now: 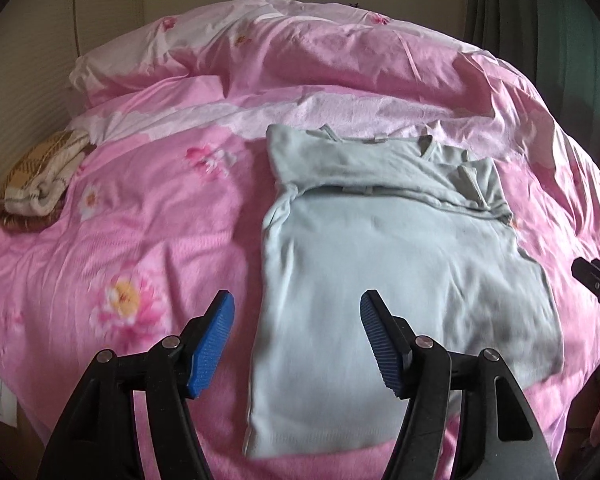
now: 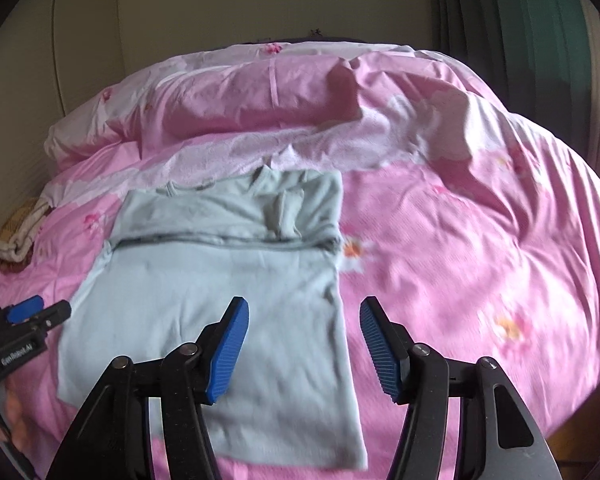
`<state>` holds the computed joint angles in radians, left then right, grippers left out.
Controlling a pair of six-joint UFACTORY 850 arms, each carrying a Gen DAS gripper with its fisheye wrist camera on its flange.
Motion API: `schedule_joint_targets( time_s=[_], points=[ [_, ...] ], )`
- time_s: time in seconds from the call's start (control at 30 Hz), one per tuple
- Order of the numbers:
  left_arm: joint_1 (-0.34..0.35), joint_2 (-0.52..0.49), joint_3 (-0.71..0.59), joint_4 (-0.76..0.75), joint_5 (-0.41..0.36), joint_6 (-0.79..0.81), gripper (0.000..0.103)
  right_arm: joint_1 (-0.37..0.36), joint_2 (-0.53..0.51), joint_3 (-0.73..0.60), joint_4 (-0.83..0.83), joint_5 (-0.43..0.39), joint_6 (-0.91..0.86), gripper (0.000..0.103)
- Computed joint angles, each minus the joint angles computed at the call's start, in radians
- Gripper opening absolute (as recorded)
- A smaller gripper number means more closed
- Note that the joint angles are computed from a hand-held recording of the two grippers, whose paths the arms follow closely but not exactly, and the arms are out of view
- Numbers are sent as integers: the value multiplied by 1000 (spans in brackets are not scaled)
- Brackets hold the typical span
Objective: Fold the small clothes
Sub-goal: 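Move the left gripper to the shirt's other side edge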
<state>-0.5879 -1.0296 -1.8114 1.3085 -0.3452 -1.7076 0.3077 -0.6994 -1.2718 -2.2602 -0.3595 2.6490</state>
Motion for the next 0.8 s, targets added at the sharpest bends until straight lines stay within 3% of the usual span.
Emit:
schedule_joint_targets(
  time_s=[0.37,0.8],
  points=[
    [-23,78,194,323,4,-357,65,16,59,163,-62,-84,228,59],
    [-12,88,276,470,30,-551,60,-2,21,166,-133,-9,365,59]
  ],
)
